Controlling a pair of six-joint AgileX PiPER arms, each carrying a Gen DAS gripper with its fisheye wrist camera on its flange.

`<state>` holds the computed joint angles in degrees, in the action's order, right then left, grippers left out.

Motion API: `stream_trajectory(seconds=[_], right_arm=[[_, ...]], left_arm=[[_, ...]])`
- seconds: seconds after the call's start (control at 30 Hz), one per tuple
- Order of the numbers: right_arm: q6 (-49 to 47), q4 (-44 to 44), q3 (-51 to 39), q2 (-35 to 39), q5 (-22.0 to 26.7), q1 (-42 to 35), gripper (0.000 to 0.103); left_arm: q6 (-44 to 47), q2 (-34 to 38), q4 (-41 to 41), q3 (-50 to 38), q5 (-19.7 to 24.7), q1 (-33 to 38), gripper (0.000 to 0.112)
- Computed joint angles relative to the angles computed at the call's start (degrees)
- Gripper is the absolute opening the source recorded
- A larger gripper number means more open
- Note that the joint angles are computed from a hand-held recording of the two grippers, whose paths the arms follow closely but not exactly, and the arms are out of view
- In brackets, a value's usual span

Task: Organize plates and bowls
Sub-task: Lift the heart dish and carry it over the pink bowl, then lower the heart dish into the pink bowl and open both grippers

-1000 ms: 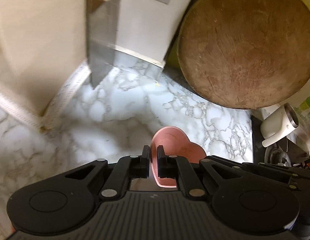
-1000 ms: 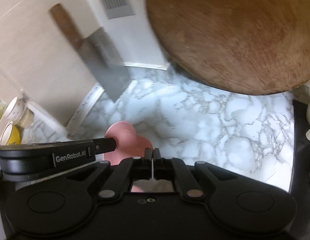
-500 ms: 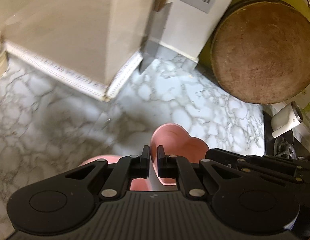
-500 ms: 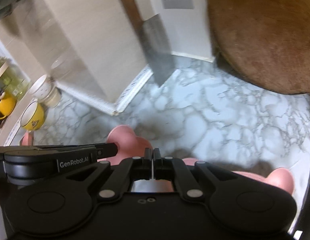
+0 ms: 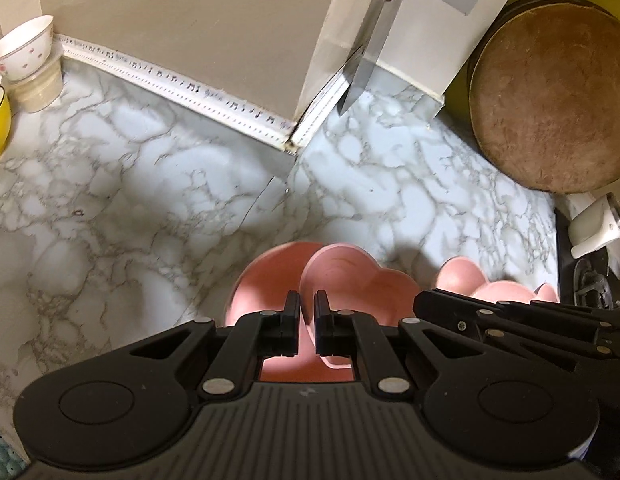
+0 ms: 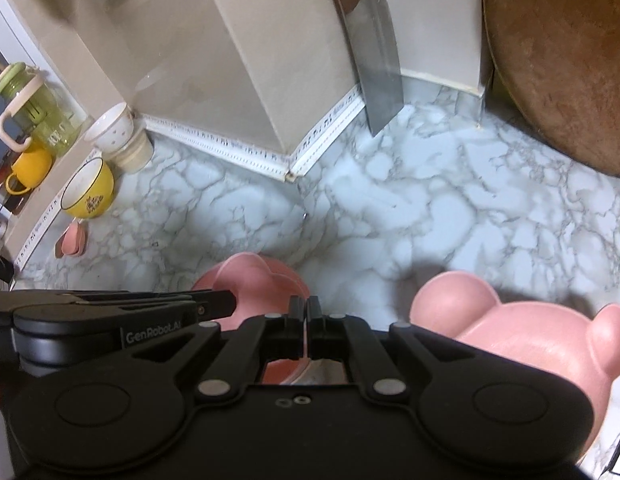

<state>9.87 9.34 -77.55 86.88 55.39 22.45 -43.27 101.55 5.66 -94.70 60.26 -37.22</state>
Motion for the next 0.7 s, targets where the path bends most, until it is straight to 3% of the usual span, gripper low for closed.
stream_trajectory(seconds=[0.7], right_arm=[[-0.12, 1.23, 2.02, 2.99, -1.14, 0.65, 0.003]], left_arm=[[3.92, 2.72, -0.98, 2.41, 0.29, 0.64, 0.006]])
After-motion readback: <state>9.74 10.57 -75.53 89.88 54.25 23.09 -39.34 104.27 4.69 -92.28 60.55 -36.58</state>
